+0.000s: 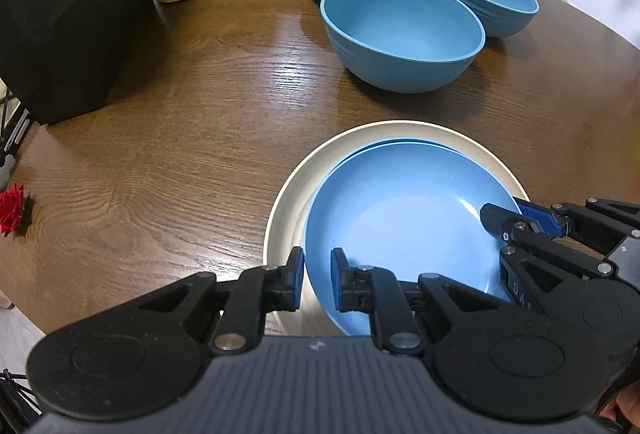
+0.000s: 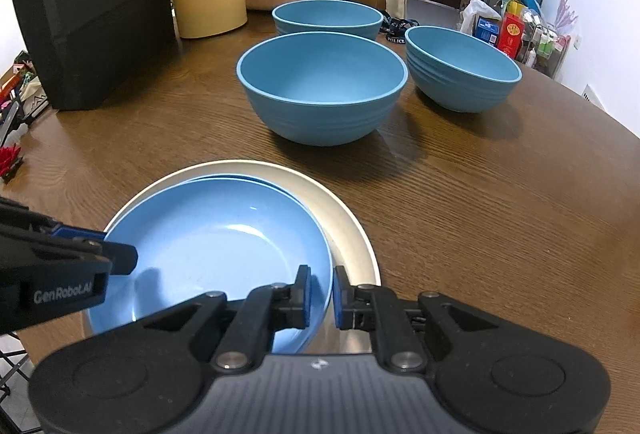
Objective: Organize plates and bowls
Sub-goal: 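Lower the held light-blue plate with both grippers onto the stacked plates, then settle the plate flat on the stack and open both grippers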
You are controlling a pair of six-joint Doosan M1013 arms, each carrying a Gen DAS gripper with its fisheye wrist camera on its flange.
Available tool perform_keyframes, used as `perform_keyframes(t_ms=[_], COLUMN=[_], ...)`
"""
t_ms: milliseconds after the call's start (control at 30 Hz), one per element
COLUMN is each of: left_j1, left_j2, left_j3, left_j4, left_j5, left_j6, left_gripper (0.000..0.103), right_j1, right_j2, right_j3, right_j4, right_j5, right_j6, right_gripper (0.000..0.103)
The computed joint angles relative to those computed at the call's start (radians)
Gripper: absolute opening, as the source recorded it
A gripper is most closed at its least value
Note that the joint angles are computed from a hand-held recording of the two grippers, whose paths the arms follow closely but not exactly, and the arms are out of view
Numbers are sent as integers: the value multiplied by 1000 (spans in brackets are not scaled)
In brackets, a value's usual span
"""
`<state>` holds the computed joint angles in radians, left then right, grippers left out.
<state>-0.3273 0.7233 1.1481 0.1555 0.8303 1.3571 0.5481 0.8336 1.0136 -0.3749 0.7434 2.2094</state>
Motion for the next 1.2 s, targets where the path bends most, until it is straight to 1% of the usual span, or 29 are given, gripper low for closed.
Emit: perform_keyframes(t_ms=[200,400,800,1000,1200], left_j1=[1,6,16,12,-2], left_j2=[-8,-12,-20,-29,-49], left_j3=[16,21,37,66,133], left_j4=[-3,-22,-54,-23,87], left_j5=[-23,-31,-60,-118,-237], left_j6=[-1,7,28,35,22], left_gripper=[13,13,12,9,8], right_j1=[-1,-5,-7,-7,-5], right_j2=[-2,-3,-29,-24,-24], right_j3=[5,4,32,29,33], right_j4=[-1,32,44,24,7], right_j5=[-4,-4,-30,-28,-28], right_j6=[13,6,22,40,57], right_gripper=[11,15,17,12,8])
